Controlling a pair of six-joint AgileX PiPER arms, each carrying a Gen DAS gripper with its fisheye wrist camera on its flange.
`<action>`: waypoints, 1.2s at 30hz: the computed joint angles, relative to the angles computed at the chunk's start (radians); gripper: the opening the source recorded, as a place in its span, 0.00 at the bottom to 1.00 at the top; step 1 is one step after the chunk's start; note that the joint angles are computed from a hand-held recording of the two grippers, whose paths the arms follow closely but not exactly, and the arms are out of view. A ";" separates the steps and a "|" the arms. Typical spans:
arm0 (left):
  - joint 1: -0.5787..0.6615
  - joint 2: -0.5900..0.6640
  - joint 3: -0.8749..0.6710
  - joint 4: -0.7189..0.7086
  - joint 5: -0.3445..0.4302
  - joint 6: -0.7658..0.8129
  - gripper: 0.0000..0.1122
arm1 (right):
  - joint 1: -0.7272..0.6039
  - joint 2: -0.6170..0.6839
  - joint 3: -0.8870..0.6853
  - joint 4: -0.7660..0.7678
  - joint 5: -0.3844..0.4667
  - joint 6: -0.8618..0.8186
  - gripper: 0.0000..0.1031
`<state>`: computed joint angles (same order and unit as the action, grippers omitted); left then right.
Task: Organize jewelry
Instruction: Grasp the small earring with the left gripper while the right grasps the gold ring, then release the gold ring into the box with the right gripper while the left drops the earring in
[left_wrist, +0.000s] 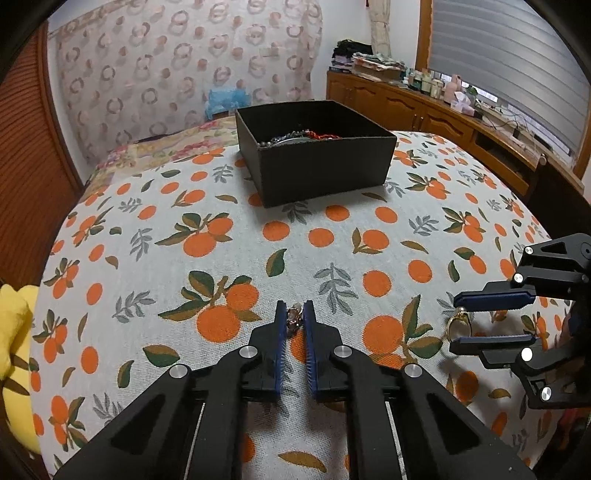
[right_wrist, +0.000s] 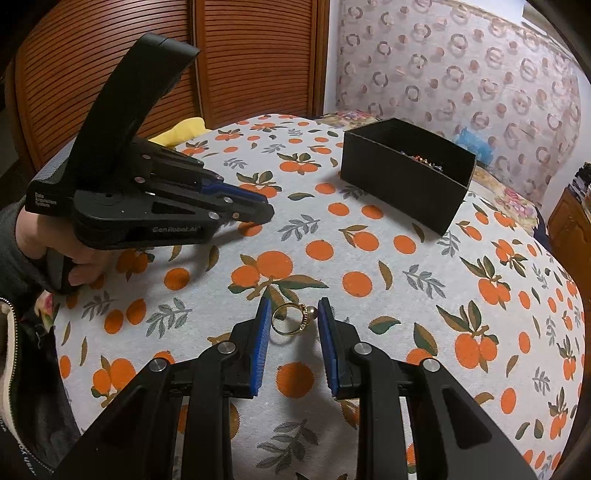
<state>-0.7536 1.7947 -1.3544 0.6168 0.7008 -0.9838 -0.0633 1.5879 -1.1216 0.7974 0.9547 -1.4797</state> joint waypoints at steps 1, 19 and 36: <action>-0.002 0.000 0.000 0.005 0.002 -0.004 0.07 | -0.002 0.002 -0.004 0.000 0.001 0.002 0.27; 0.022 0.013 -0.126 0.020 0.033 0.060 0.07 | -0.015 0.152 -0.323 0.015 0.068 0.112 0.27; 0.108 0.111 -0.356 -0.073 0.061 0.246 0.07 | 0.080 0.526 -0.936 -0.094 0.111 0.425 0.27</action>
